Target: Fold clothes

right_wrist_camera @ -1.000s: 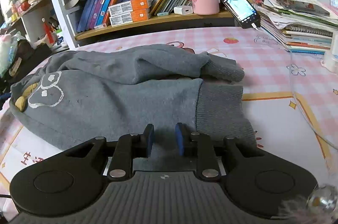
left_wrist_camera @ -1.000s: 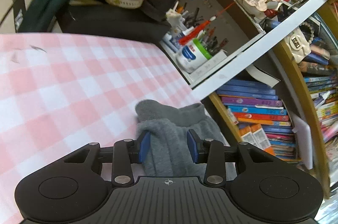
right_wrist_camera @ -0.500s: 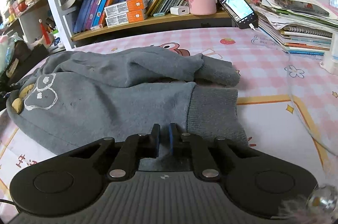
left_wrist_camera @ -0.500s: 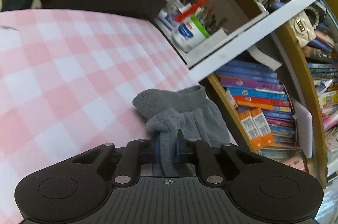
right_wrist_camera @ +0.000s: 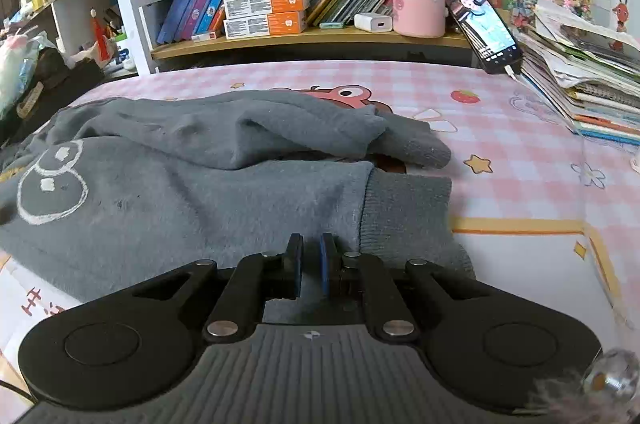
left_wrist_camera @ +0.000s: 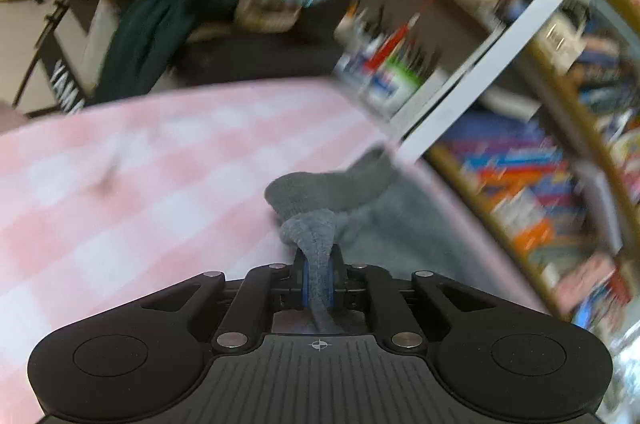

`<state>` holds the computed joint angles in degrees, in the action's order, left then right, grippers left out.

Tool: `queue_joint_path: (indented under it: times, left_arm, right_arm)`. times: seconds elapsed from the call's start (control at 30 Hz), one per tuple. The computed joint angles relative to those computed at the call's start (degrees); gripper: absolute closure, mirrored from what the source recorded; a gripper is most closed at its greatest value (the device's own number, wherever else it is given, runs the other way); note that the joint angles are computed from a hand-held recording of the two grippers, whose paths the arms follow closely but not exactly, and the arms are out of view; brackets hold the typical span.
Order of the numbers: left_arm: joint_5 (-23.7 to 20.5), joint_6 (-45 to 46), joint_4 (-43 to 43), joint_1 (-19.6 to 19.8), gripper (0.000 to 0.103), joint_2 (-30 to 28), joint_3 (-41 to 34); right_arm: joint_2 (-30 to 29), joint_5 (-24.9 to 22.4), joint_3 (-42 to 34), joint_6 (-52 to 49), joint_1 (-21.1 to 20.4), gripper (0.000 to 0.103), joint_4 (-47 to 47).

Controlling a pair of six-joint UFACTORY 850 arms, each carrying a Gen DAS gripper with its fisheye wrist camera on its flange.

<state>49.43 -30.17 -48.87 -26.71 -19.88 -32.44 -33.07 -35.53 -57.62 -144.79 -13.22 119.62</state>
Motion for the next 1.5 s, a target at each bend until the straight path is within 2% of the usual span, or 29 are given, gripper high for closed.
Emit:
queue_joint_path:
  times: [0.07,0.13,0.17,0.23,0.3,0.33,0.5,0.6,0.7,0.8,0.87,0.97,1.0,1.03,1.1,1.17,1.23,1.3,1.4,1.5]
  left_arm:
    - [-3.0,7.7,-4.4,-0.8,0.086,2.1,0.0]
    - [-2.9,16.4,-11.0,-2.5,0.085,4.5,0.1]
    - [-1.7,20.7,-14.4,-3.7,0.085,5.9,0.4]
    - [3.6,31.0,-23.4,-6.5,0.086,6.8,-0.8]
    - [7.8,37.6,-25.8,-7.8,0.087,6.7,-2.3]
    - [7.7,37.8,-23.4,-7.6,0.087,6.7,-2.6]
    - [-3.6,26.6,-2.7,-1.6,0.087,2.0,-6.9]
    - [-7.1,21.3,2.3,0.6,0.087,-1.3,-9.3]
    - [-9.6,21.7,1.7,1.6,0.087,-3.2,-10.3]
    - [-8.1,19.9,2.2,1.4,0.087,-3.3,-9.3]
    - [-9.1,20.4,1.7,1.6,0.087,-3.0,-9.6]
    - [-10.8,27.6,-2.6,1.2,0.087,-2.2,-10.5]
    - [-10.5,30.1,-3.7,1.0,0.086,-1.9,-10.8]
    - [-10.0,32.4,-4.8,0.9,0.085,-1.7,-11.1]
    - [-9.1,34.8,-5.3,1.0,0.079,-1.5,-11.6]
    - [-8.1,34.6,-4.0,1.5,0.078,-1.5,-12.0]
    - [-7.1,34.4,-2.8,1.9,0.075,-1.5,-12.4]
    - [-6.6,36.7,-3.6,2.3,0.059,-2.2,-13.7]
    - [-7.0,41.3,-5.2,2.6,0.055,-3.1,-15.6]
    - [-7.8,44.4,-5.0,2.9,0.053,-3.8,-17.1]
  right_arm:
    - [0.1,0.4,-0.2,-0.5,0.3,0.095,0.0]
    - [0.4,-0.9,0.1,-1.4,0.0,0.094,1.3]
    - [0.5,-2.1,0.2,-1.4,-0.2,0.094,1.7]
    - [0.7,-4.2,0.3,-0.8,-0.6,0.094,1.8]
    - [0.7,-4.7,0.0,-0.5,-0.4,0.094,1.3]
    - [0.5,-4.6,-0.3,-0.4,0.0,0.094,0.5]
    - [-1.3,-2.4,-2.1,1.3,1.3,0.094,-2.9]
    - [-0.7,-0.6,-1.3,0.5,0.9,0.094,-3.6]
    - [1.4,0.8,1.2,-1.3,-0.5,0.094,-3.9]
    - [2.9,1.5,2.8,-0.9,-1.9,0.094,-5.9]
    - [3.0,1.7,2.5,0.7,-2.1,0.094,-7.6]
    - [3.0,-0.3,1.6,1.0,-2.6,0.090,-8.2]
    - [3.0,-1.4,1.3,1.0,-2.8,0.086,-8.0]
    - [3.1,-2.1,0.9,-0.3,-2.9,0.076,-6.6]
    - [3.3,-2.6,0.3,-5.3,-2.7,0.062,-1.7]
    - [2.6,-2.6,-1.1,-9.8,-2.2,0.060,1.1]
    - [1.8,-2.7,-2.6,-13.6,-1.7,0.050,3.0]
    - [0.8,-2.6,-4.0,-16.8,-1.1,0.045,3.4]
    - [-0.9,-1.4,-5.9,-24.5,0.3,0.044,5.3]
    - [-3.7,1.3,-9.4,-24.9,1.5,0.044,3.8]
